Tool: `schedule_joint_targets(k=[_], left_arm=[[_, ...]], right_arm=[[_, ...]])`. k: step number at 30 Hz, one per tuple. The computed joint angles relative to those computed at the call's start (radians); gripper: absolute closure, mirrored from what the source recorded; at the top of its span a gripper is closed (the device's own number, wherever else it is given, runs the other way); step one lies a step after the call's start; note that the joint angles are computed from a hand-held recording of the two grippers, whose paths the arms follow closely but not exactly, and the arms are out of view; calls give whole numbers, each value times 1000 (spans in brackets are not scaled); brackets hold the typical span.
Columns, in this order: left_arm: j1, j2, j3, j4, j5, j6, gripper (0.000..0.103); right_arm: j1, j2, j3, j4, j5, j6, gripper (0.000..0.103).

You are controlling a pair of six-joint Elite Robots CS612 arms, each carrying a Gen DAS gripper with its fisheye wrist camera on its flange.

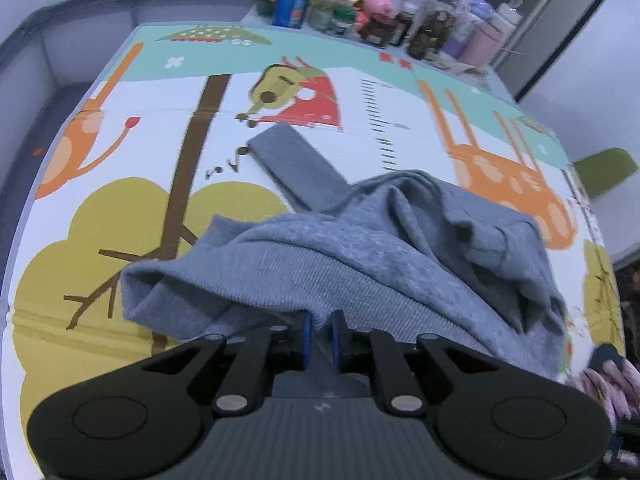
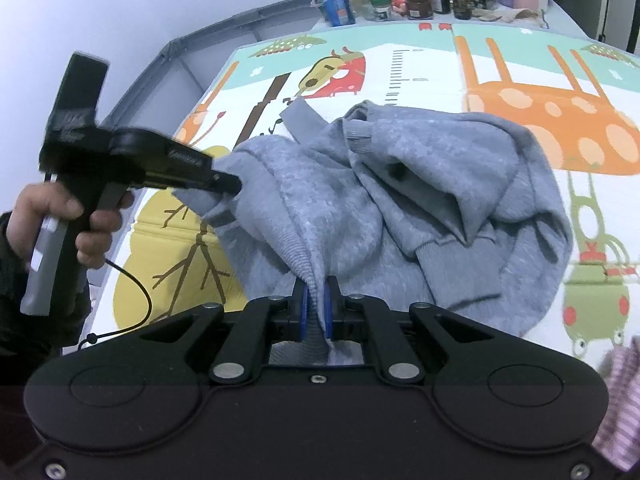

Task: Fold clothes

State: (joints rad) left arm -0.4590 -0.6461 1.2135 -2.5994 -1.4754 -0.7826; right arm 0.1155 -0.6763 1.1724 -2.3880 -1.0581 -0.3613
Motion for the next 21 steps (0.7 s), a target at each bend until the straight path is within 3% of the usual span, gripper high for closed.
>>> schedule_joint_targets(k=[7,14,19,21], left_arm=[[-20,-49,67,-85,-76,65,91],[-41,-76,93,-122,-128,130,86],[-61,-89,89,-112,-102,171,85],[-75,-98,90,-102,-51,197,77]], right_arm=[[-46,-53,31,44,-4,-11,97],[-77,-88,54,82,-69,-29,97],[-90,-96,63,122,-137,-57,97],[-92,-95,67,123,-171,-65,97]])
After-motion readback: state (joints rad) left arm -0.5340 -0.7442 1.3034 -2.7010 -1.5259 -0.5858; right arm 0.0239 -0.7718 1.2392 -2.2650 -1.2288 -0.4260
